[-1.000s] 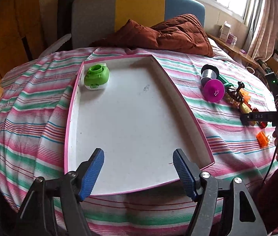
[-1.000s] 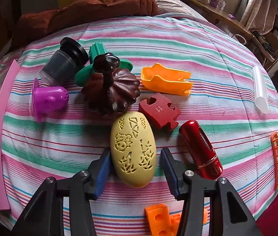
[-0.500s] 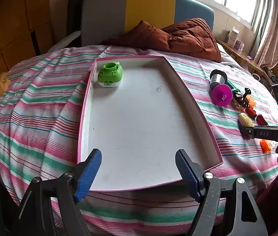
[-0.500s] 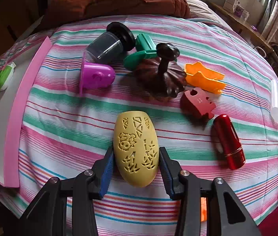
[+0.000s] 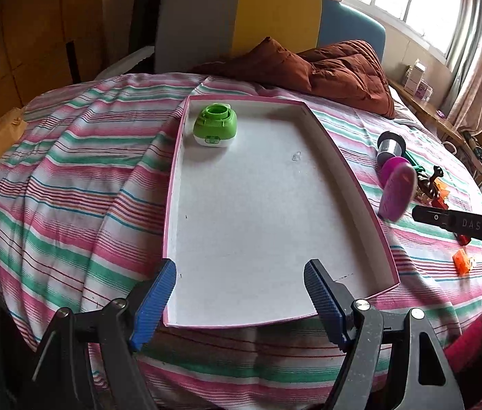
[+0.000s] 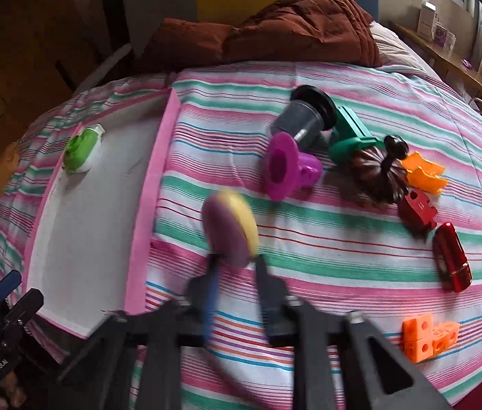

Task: Organize rigid objects
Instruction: 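Move the right tool to the textured egg and close on it, then carry the egg into the tray beside the green device and release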

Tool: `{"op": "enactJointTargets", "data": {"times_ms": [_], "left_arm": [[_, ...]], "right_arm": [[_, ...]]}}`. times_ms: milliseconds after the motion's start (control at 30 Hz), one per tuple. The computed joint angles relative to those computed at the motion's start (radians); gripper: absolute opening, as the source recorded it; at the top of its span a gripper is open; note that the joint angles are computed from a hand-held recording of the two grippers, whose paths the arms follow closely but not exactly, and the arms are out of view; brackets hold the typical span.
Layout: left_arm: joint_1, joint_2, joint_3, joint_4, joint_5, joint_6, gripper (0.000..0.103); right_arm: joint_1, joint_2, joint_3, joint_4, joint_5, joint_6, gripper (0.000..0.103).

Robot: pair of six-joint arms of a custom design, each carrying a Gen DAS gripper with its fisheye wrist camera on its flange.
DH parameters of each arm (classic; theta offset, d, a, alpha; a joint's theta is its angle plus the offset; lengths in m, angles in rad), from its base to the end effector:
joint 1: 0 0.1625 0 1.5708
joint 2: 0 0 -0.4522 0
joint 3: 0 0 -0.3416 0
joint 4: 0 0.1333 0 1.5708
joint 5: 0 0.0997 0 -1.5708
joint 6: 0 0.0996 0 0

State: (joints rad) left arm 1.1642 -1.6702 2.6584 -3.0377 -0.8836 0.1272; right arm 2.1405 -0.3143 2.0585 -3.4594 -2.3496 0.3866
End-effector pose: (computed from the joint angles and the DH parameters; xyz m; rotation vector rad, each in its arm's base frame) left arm 0.0749 -0.3230 0.3048 0.4374 2.4064 -0.7102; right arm 0.3122 -0.3700 -0.0900 0.1511 -2.4391 0.6181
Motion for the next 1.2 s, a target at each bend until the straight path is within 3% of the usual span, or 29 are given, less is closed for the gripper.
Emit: {"op": "enactJointTargets", "data": {"times_ms": [133,200,333,400,467,567,733,867,967,1067,1200], "left_arm": [[0.014,-0.005,-0.008,0.008,-0.012,-0.001,0.078],[0.017,-0.010,-0.008,0.003,-0.014,0.006,0.078],[0.027,-0.008,-0.015,0.006,-0.024,-0.001,0.078],[0.029,-0.006,-0.019,0.012,-0.029,-0.003,0.078],[0.026,-0.009,-0.018,0.014,-0.032,-0.005,0.078],[0.023,-0.013,-0.019,0.017,-0.032,-0.005,0.080],[0.048,-0.020,-0.040,0.039,-0.053,-0.008,0.081],[0.074,-0.014,-0.060,0.043,-0.067,-0.010,0.081],[0.083,-0.003,-0.071,0.039,-0.070,-0.014,0.081],[0.082,0.008,-0.073,0.036,-0.063,-0.014,0.081],[0.080,0.020,-0.074,0.041,-0.056,-0.018,0.081]], "right_arm": [[0.017,0.005,-0.062,0.138,-0.038,0.013,0.002],[-0.007,0.002,-0.047,0.115,0.004,0.031,0.003],[-0.039,-0.005,-0.012,0.026,0.031,0.046,0.022],[-0.052,-0.010,-0.002,-0.031,0.055,0.039,0.024],[-0.070,-0.018,0.004,-0.083,0.094,0.045,0.033],[-0.090,-0.012,-0.050,-0.079,0.098,0.037,0.038],[-0.086,0.022,-0.218,0.112,0.015,-0.100,0.038],[-0.092,0.046,-0.324,0.270,-0.006,-0.247,0.040],[-0.103,0.054,-0.371,0.333,0.025,-0.324,0.042],[-0.105,0.078,-0.427,0.387,0.004,-0.371,0.045],[-0.118,0.102,-0.451,0.366,-0.001,-0.391,0.044]]}}
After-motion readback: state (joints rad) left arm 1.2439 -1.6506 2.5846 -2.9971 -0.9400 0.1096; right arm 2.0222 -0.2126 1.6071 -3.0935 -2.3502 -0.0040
